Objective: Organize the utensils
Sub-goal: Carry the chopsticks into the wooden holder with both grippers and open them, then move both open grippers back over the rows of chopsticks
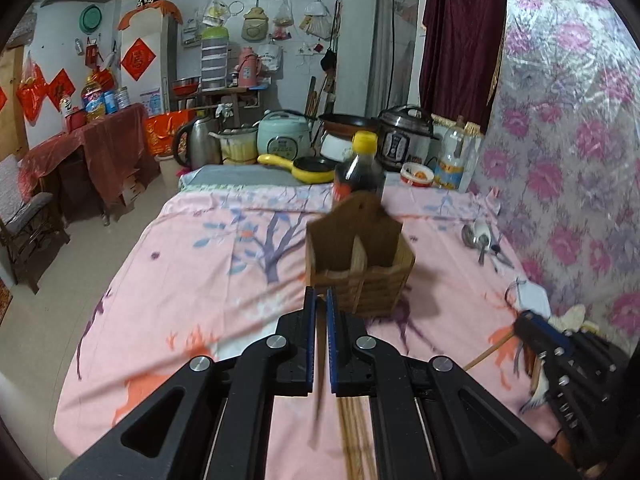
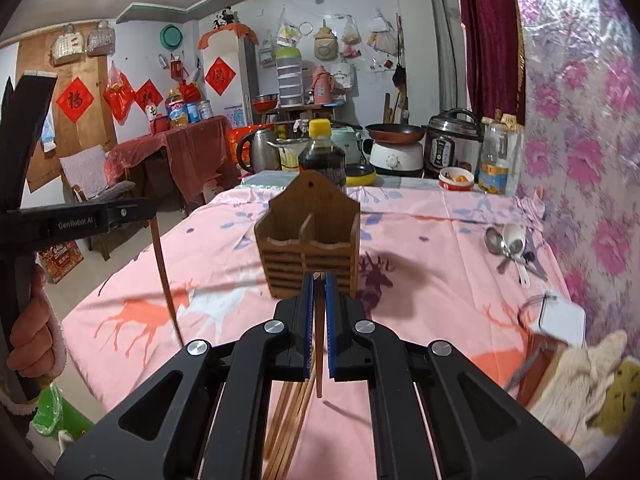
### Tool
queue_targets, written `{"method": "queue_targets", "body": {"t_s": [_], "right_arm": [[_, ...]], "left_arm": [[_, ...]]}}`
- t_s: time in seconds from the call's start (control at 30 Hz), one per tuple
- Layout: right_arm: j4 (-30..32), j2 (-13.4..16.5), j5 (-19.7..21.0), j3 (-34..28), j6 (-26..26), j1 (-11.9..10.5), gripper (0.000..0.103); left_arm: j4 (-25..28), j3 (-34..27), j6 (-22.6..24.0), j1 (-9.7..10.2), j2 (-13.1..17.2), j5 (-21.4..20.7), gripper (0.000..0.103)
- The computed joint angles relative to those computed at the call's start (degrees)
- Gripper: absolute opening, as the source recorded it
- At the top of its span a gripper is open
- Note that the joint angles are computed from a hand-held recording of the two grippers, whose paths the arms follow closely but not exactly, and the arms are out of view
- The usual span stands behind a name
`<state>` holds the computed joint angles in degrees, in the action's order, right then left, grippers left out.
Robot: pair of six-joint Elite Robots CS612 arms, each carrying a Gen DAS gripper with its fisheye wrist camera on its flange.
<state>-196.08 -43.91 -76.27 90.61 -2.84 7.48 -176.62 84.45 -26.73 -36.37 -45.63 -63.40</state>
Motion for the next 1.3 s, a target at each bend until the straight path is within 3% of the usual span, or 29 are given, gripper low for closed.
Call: {"method": "queue_targets", "body": {"t_s": [0.27, 0.43, 0.53, 0.63, 0.73, 0.77, 0.87, 0.9, 1.2, 1.3], "right_arm": [[0.62, 2.77, -1.45, -11.17, 1.68, 0.94, 0.006], [-1.09, 6.06, -3.15, -18.41, 4.74, 1.42, 0.006], [1.51, 8.28, -3.89, -21.18, 4.71, 1.69, 0.006], [4.73, 10.14, -5.57, -22.11, 3.71, 1.8, 0.007], [5.12, 10.19, -5.7, -20.97, 3.4, 1.36, 0.013], [4.82, 9.86, -5.83, -20.19, 3.52, 1.16, 0.014], [3.46, 8.61, -6.2, -17.98, 4.27, 0.76, 0.016], [3.02, 8.14, -6.13, -17.02, 4.87, 0.55, 0.017], [-1.01, 5.32, -6.19, -10.49, 6.45, 0.44, 0.021], [-3.09, 4.44, -5.84, -8.25, 7.26, 0.41, 0.026]], "left_arm": [[-3.86, -9.39, 2.11, 1.69, 2.02, -0.28, 0.006], [-7.68, -16.01, 2.77, 2.63, 5.77, 0.65, 0.006], [-5.19, -18.27, 1.73, 3.1, 8.2, 1.13, 0.006], [2.11, -19.55, -3.43, 4.75, 10.26, -4.91, 0.006], [3.48, -17.93, -5.82, 5.51, 10.15, -6.99, 0.006], [3.08, -17.03, -5.92, 5.53, 9.86, -6.56, 0.01], [1.43, -14.03, -6.4, 5.19, 8.6, -3.45, 0.047], [0.5, -13.04, -6.56, 5.01, 8.2, -2.2, 0.052], [-0.47, -5.25, -9.13, 4.23, 4.66, 1.18, 0.063], [-1.15, -2.5, -10.11, 3.64, 3.78, 2.25, 0.068]]}}
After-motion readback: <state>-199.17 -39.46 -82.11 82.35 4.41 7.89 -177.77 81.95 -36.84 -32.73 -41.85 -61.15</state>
